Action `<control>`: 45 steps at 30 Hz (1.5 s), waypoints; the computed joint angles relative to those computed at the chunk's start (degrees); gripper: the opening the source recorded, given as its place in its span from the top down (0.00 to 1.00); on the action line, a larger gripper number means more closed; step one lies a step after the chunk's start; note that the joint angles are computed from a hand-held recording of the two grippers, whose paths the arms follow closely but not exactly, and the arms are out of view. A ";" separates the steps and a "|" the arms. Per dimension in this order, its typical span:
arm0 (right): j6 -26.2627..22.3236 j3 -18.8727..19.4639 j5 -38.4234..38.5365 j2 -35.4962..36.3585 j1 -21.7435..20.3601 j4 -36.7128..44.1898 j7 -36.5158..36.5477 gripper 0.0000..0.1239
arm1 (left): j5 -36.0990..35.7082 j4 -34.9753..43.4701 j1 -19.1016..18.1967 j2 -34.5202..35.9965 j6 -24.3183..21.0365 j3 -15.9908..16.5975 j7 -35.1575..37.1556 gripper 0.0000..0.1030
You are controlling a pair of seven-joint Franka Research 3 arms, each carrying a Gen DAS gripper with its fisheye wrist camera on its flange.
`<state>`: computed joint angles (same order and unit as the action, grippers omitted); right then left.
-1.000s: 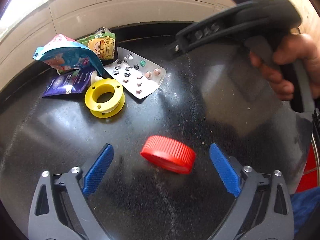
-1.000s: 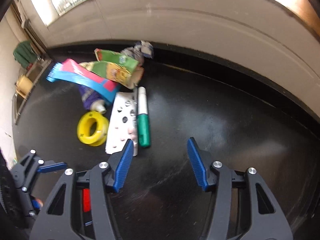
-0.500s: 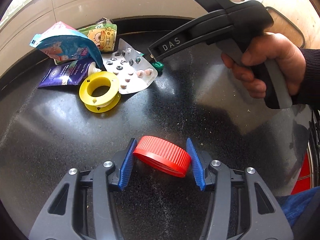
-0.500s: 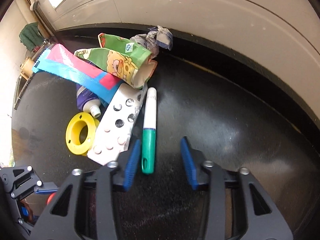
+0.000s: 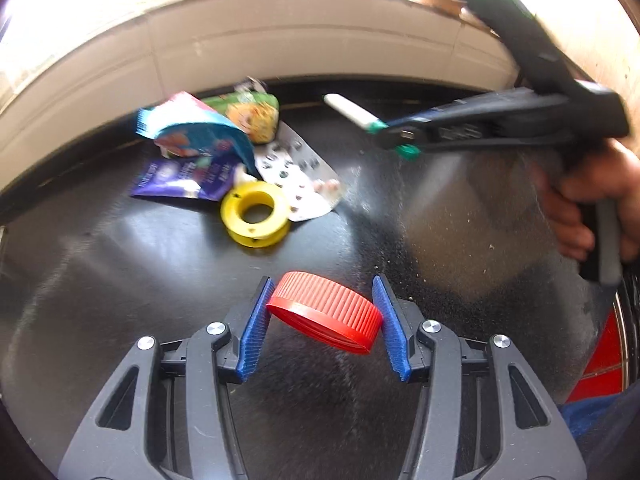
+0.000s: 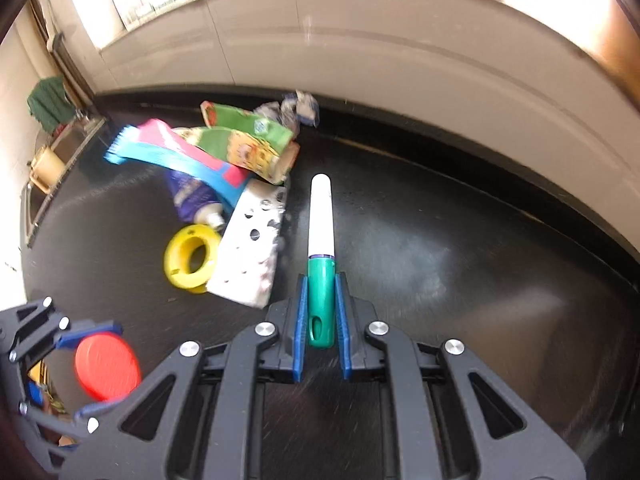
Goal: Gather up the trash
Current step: 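Grasp the red cap with left tool while right tool grasps green marker, then carry red cap and green marker over the floor bin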
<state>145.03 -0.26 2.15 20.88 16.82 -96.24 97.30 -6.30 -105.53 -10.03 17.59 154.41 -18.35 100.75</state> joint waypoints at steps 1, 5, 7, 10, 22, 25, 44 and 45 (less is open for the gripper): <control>0.70 -0.35 -0.84 -2.09 0.74 -2.13 1.34 0.88 | -0.05 -0.03 0.09 -0.37 -0.13 0.15 -0.39 0.51; 4.20 0.13 -3.38 -9.68 2.49 -10.43 6.55 0.88 | 0.80 -1.84 0.11 -3.35 -0.38 1.54 -3.41 0.51; 4.93 0.78 -5.36 -13.14 3.07 -14.09 9.36 0.88 | 1.27 -4.09 0.14 -5.55 0.10 2.18 -4.73 0.51; 6.06 2.23 -7.93 -17.16 3.17 -18.76 13.46 0.88 | 2.02 -5.56 0.15 -7.29 0.13 2.97 -6.11 0.51; 6.90 5.80 -10.53 -19.88 2.96 -21.78 18.00 0.88 | 4.87 -10.67 -0.15 -12.52 1.84 5.02 -8.77 0.51; 6.83 6.21 -9.36 -18.43 3.55 -19.65 15.80 0.88 | 5.69 -12.52 0.11 -14.19 2.88 5.81 -10.43 0.51; -9.39 12.58 7.99 9.54 15.71 18.19 -17.48 0.88 | 27.98 -42.52 13.52 -43.71 1.03 10.46 -46.35 0.51; -11.56 12.98 8.62 11.70 16.67 21.24 -18.89 0.88 | 28.78 -44.73 14.86 -45.88 0.18 10.34 -48.41 0.51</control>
